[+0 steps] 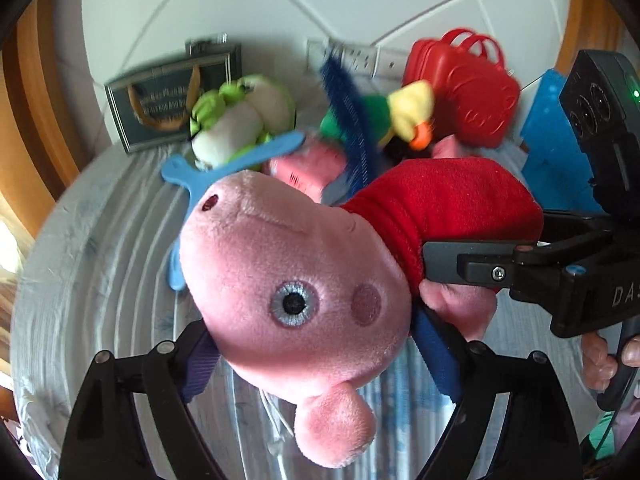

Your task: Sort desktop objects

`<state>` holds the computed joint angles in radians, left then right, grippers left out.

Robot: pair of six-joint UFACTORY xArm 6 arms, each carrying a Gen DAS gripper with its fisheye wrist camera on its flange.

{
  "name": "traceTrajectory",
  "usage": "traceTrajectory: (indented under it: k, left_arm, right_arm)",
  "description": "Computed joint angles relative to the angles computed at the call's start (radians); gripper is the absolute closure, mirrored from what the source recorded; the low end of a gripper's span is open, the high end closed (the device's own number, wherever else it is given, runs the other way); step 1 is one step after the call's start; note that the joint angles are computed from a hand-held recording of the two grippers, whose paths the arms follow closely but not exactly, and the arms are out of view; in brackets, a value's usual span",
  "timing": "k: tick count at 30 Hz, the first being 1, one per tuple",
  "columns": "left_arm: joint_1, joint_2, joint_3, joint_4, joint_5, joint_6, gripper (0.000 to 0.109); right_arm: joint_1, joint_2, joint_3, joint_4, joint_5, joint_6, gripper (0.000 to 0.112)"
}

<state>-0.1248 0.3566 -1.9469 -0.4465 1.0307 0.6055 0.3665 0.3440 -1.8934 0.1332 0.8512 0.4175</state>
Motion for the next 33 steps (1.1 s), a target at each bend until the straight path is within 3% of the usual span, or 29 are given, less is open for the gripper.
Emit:
traceTrajectory:
  k: [7,13,20,26,31,33]
  left_arm:
    - [-0.049,-0.239,0.195,-0.004,-0.1,0.009,0.022]
    - [-0.078,-0.36,0.264,-0.089,-0.102,0.087,0.022]
    - [-0.115,-0.429,0.249,-0.254,-0.039,0.214,0.022]
    - [-0.21,-0.498,0.239,-0.285,-0.026,0.212,0.022]
    - [-0.391,-0.521,0.201,-0.208,-0.071,0.114,0.022]
    - [-0.507,-0.52,0.191,-0.131,-0.121,0.04,0.022]
  right_arm:
    - [0.052,-0.206,0.137,-0.148,-0.052,0.084,0.03]
    - [0.097,-0.373,0.218,-0.346,0.0,0.235,0.03]
    - [0.226,-0.516,0.2,-0.669,0.24,0.478,0.03]
    - [0.354,-0.655,0.209,-0.87,0.442,0.581,0.03]
    - [0.466,-0.799,0.249,-1.024,0.607,0.616,0.03]
    - [0.538,-0.889,0.285,-1.099,0.702,0.616,0.03]
